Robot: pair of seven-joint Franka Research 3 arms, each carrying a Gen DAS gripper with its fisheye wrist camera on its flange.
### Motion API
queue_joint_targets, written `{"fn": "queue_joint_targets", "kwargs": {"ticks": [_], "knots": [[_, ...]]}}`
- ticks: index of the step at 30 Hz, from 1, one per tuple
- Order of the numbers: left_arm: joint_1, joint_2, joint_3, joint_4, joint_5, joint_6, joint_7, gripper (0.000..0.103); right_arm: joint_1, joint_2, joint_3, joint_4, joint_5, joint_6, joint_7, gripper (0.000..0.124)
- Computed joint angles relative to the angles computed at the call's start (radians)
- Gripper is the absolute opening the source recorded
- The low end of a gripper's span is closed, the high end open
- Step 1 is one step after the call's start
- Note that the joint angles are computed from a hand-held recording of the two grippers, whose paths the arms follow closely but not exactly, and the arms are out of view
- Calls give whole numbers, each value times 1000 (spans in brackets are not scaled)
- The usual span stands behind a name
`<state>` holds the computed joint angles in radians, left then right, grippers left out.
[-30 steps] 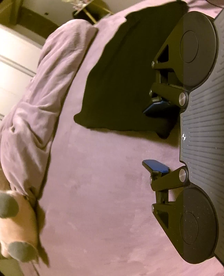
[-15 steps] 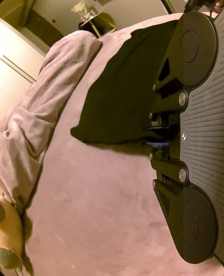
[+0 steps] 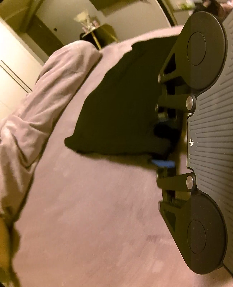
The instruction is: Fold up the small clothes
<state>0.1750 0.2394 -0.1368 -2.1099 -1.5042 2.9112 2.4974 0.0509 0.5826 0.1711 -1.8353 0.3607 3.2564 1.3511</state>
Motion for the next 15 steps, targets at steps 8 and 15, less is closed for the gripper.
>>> {"fn": "queue_joint_targets", "kwargs": {"ticks": [8,15], "knots": [[14,64,-11,80,-120,-15,4,43,-113,15,233,-33,-195,107,-5,15],[1,126,2,153,-140,-9,-1,37,-20,118,262,70,-226,45,-63,14]]}}
